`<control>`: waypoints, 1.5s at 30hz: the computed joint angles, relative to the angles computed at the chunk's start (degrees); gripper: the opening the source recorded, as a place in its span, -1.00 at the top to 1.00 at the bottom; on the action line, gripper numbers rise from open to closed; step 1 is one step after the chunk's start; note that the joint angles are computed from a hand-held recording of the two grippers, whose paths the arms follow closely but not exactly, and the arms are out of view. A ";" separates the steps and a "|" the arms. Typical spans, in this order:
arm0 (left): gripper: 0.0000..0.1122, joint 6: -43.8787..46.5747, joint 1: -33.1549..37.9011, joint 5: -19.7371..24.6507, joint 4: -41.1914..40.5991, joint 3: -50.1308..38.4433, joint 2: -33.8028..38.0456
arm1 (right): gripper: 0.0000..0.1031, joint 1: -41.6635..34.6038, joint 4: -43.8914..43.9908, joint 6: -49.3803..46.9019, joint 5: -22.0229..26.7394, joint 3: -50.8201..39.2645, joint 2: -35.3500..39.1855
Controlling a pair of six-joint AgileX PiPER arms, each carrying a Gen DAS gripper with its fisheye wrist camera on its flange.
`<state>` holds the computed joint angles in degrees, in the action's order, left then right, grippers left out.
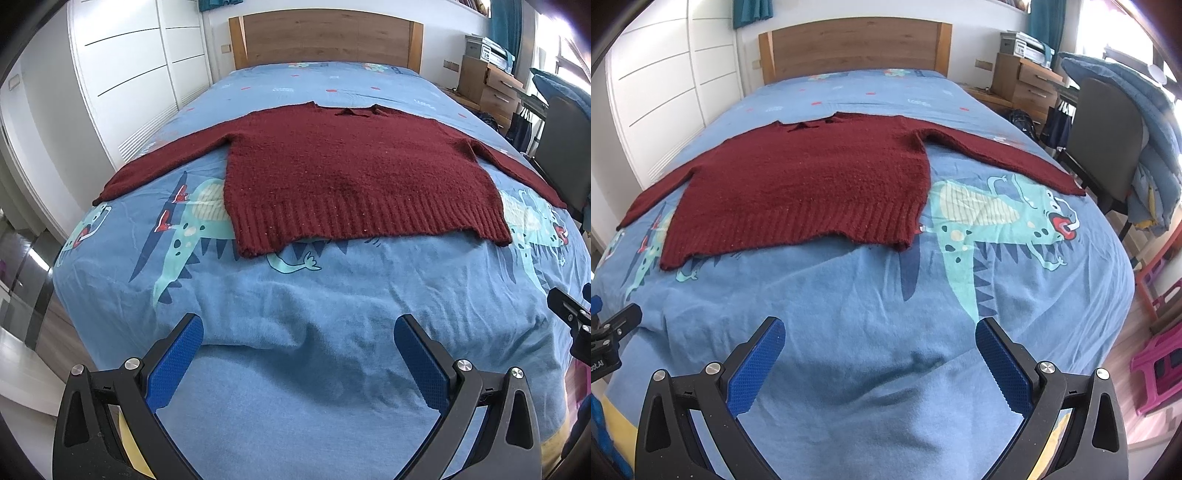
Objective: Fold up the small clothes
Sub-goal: 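Grasp the sweater sleeve cuff with the right gripper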
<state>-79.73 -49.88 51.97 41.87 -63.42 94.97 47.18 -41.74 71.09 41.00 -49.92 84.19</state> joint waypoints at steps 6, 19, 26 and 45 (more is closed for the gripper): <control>-0.82 8.05 2.84 0.17 -5.35 -2.91 1.89 | -1.00 -4.11 5.46 -6.40 -3.81 -0.11 0.48; -0.82 24.30 13.76 0.40 -15.84 -13.13 6.90 | -1.00 -29.48 23.60 -29.60 -13.25 -9.82 8.98; -0.82 28.92 21.79 1.72 -20.40 -19.73 10.56 | -0.99 -47.78 49.28 -52.83 -15.27 -25.47 23.28; -0.81 24.97 37.24 0.25 -22.14 -31.59 17.29 | -0.83 -68.71 72.97 -54.60 -2.07 -80.78 63.00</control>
